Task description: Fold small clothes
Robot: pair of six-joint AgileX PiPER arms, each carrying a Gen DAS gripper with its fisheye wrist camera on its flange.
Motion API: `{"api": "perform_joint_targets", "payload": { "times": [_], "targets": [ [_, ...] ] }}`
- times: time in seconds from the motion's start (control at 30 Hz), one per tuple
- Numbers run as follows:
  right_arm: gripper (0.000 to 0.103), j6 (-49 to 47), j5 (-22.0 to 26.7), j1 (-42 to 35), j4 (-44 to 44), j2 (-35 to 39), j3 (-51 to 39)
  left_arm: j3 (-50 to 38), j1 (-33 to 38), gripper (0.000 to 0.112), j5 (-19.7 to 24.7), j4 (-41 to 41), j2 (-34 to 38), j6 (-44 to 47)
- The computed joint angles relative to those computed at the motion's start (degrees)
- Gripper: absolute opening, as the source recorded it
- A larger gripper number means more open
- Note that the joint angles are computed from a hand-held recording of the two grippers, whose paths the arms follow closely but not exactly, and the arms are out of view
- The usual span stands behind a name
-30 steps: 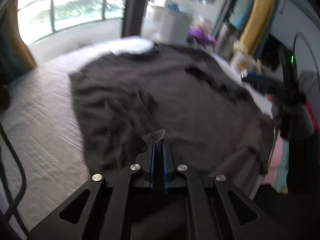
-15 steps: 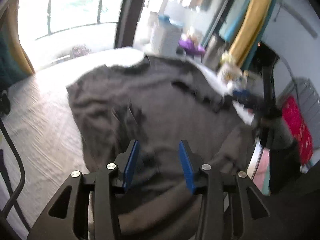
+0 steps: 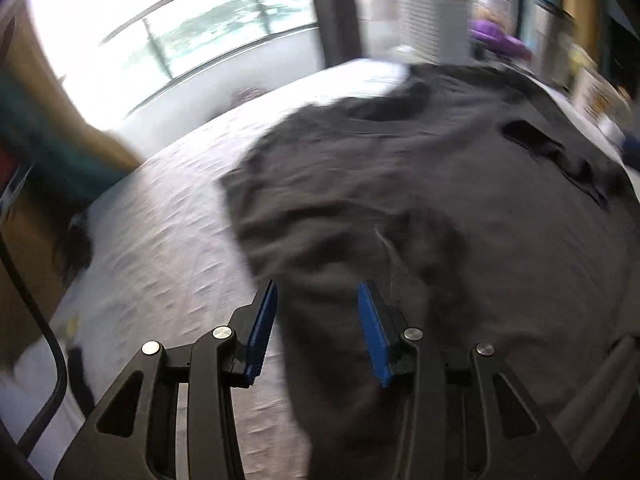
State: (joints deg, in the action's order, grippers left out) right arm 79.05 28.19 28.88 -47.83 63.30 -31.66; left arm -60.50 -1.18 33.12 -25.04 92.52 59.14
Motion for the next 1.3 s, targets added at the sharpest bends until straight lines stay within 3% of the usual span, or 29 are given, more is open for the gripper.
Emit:
{"api": "perform_joint_targets", "payload": {
  "times": [0.27,0.37,0.57,0.87,1.17,1.23,1.3],
  "targets": [
    [0.103,0.3,-0.7,-0.2,-0.4,0.0,0.7,1.9,-4.1,0.042,8.8,-2.0,-1.2,4.5],
    [0.103,1.9,0.6,1.1,-1.3,-0.9,1.1,3.0,-3.5,0.042,10.0,-1.2,-3.0,3.1],
    [0.103,6.3,7.4,8.2,-3.6,-2.2,0.8,2.7,4.6,0.042,15.0,-6.4,-7.1,6.7],
    [0.103,16.5,21.8,28.2,-7.4,1.1,-4.0,3.0,19.0,0.042,19.8,-13.9,-9.6,11.7],
    [0.103,23.6,28.4,42.2,-7.8,9.4,-9.1,7.0,30.1,0.042,25.2,-20.3,-12.2,21.4],
    [0.103,25.1,29.7,44.5,-7.7,11.0,-10.0,7.6,32.7,0.045,26.8,-21.5,-12.2,23.1],
    [0.103,26.5,31.5,46.4,-7.2,12.8,-11.3,8.3,35.5,0.063,28.5,-22.9,-12.0,25.2]
  ]
}}
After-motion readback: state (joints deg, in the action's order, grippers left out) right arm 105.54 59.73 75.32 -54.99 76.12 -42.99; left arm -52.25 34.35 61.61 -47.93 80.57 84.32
